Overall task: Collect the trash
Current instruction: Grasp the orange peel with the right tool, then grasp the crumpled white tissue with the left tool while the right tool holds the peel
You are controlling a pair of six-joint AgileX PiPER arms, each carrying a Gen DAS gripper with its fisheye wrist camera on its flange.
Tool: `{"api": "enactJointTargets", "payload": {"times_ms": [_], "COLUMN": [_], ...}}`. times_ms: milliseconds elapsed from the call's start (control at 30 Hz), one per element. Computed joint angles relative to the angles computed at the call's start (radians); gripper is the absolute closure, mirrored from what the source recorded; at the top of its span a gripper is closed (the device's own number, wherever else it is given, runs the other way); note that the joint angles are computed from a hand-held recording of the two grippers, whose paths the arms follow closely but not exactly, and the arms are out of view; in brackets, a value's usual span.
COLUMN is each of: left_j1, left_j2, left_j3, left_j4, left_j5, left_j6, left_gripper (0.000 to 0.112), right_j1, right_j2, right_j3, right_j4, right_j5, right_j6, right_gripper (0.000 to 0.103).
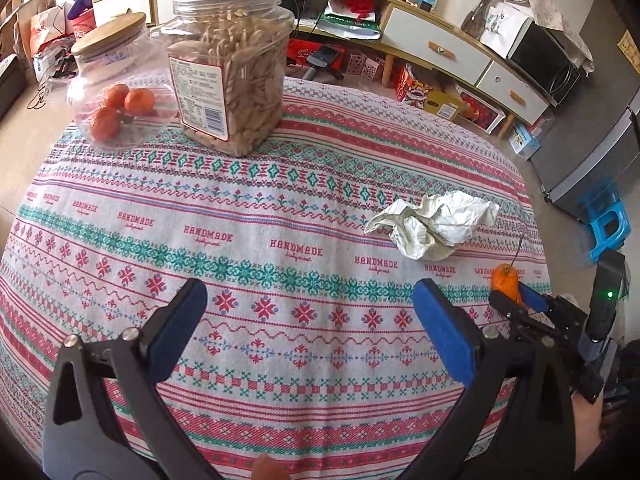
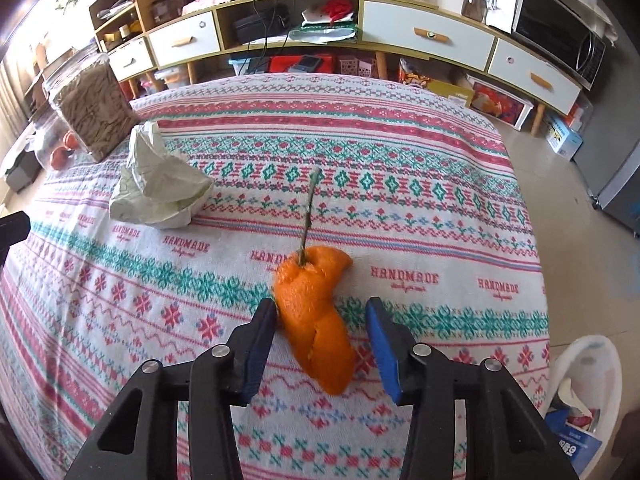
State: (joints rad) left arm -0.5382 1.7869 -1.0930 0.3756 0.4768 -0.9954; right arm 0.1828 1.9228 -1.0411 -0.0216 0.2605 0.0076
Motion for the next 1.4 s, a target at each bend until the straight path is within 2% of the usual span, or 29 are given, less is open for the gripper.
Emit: {"api": "enactJointTargets", "payload": {"times_ms": [67,133,200,300,400,567,733,833,900,967,1133,1267,1367,1400], "left_j1": [-0.001,0.003,0.007,0.011,0.020,0.015,-0.009,-0.019,-0.031,-0.046,-0.059,-0.054,-0.039,-0.044], "left_j2": [0.004,0.011,0.019,0.031,0.045,0.100,0.207,0.266,0.307,0.347,0.432,0.457,0.451,0.447], "left_j3": [-0.003,-0.008,-0.013,-0.022,-0.039,-0.146,-0.317,-0.413,-0.479,-0.541,-0.644,-0.641,-0.604,-0.601], "left_j4": [0.002,-0.013,-0.037,-0.076,-0.201,-0.347,-0.376,-0.398,-0.394,-0.357,-0.271,-0.205,-0.229,-0.220], "left_j5": [-0.004,-0.009,-0.014,-0.022,-0.030,0.037,0.117,0.136,0.155,0.184,0.239,0.230,0.170,0.166], "left_j6": [-0.001,0.013,0.031,0.064,0.166,0.305,0.315,0.306,0.299,0.269,0.199,0.147,0.147,0.136], "left_gripper": [0.010,0.010,0.010,0.010,0.010,0.010,0.011,0.013,0.021,0.022,0.036,0.051,0.057,0.063], "right_j1": [0.005,0.004,0.000,-0.008,-0.021,-0.077,-0.163,-0.215,-0.250,-0.281,-0.353,-0.393,-0.423,-0.436], "right_j2": [0.013,0.021,0.019,-0.006,-0.047,-0.126,-0.190,-0.213,-0.227,-0.231,-0.240,-0.256,-0.266,-0.269], "right_j3": [-0.011,-0.018,-0.023,-0.007,0.026,0.078,0.116,0.125,0.131,0.128,0.117,0.123,0.127,0.126], "right_j4": [-0.009,0.008,0.058,0.120,0.157,0.300,0.459,0.510,0.538,0.563,0.590,0.601,0.609,0.614], "right_j5": [-0.004,-0.007,0.001,0.014,0.014,0.021,0.050,0.079,0.094,0.112,0.168,0.191,0.204,0.212], "right_j6": [0.010,-0.012,-0.063,-0.114,-0.160,-0.331,-0.526,-0.602,-0.646,-0.681,-0.740,-0.775,-0.793,-0.802], "right_gripper": [0.059,0.072,0.079,0.081,0.082,0.082,0.082,0.082,0.082,0.082,0.082,0.082,0.082,0.082]}}
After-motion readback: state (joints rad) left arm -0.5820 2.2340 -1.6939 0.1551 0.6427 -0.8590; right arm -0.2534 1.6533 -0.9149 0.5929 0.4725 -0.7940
